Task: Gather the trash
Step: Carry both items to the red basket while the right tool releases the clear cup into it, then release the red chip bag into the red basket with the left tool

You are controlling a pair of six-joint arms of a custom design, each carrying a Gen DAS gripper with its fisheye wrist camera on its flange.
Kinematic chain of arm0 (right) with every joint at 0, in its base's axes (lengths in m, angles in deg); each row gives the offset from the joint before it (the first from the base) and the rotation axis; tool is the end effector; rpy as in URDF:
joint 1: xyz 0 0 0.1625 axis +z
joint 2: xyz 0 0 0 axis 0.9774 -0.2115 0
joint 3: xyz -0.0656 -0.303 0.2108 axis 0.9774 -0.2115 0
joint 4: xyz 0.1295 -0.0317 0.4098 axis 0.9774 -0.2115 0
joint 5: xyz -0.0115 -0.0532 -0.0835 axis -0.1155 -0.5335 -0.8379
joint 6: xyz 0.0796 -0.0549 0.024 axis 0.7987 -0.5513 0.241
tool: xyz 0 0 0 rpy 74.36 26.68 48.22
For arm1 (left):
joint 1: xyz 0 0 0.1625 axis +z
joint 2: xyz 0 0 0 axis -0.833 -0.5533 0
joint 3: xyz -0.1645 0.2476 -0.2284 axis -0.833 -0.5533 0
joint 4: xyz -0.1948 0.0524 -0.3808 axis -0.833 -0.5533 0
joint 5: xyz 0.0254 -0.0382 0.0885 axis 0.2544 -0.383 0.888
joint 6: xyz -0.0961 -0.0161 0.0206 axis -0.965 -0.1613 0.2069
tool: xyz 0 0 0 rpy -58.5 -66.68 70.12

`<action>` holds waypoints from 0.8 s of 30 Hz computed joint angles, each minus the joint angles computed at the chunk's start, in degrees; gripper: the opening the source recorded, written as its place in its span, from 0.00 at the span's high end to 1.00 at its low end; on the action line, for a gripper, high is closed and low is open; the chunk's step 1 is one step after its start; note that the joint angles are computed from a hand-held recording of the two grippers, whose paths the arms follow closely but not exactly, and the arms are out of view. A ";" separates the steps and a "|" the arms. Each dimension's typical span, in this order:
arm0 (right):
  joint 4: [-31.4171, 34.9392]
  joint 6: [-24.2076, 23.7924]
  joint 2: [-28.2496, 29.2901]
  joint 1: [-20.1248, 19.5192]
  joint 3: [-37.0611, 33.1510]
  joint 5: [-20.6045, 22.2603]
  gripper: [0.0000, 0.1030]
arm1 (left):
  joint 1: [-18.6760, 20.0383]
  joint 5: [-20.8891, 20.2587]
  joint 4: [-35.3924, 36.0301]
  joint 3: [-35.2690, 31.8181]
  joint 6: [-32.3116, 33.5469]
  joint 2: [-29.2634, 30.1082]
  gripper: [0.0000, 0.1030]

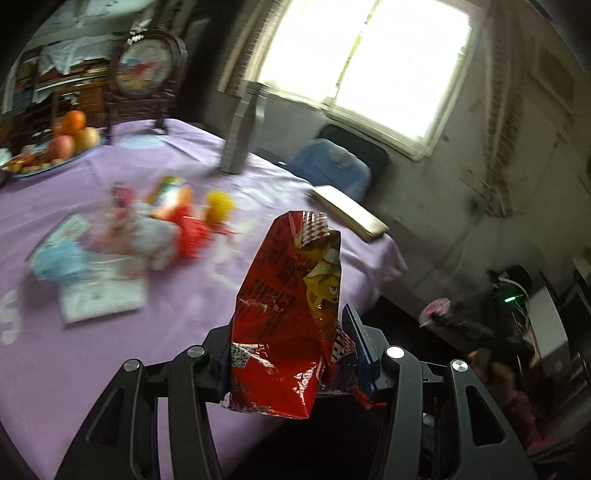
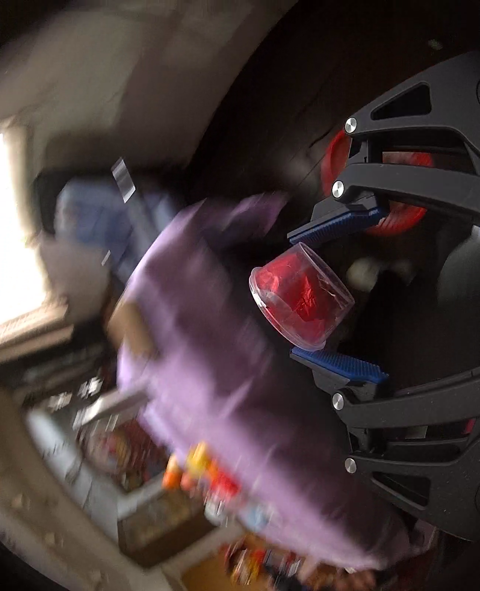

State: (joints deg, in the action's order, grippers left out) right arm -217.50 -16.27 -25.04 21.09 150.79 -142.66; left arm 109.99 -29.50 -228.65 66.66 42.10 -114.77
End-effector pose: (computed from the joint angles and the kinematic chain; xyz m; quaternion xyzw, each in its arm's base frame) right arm 0.1889 -0.6333 0.2261 0.1132 -0.9244 0.2823 0.2300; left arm -0.2022 -0.5919 0.3740 0.1821 0.9005 -0.3579 0.1669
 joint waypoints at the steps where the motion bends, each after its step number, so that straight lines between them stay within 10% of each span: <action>1: 0.19 0.87 -0.04 -1.64 0.84 -1.82 0.46 | -0.03 -0.70 0.11 -0.51 0.07 1.00 0.50; 9: 7.20 6.89 5.74 -11.16 -2.30 -8.81 0.36 | -0.58 -5.90 2.46 -5.16 1.95 8.51 0.50; 24: -7.19 6.43 -5.45 -12.99 6.28 -2.06 0.28 | -0.54 -15.13 15.79 -18.75 6.15 28.47 0.50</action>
State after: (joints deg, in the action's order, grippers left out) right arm -224.70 -9.84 -30.49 8.09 157.07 -144.72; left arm 109.46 -44.63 -212.87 47.91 48.25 -86.30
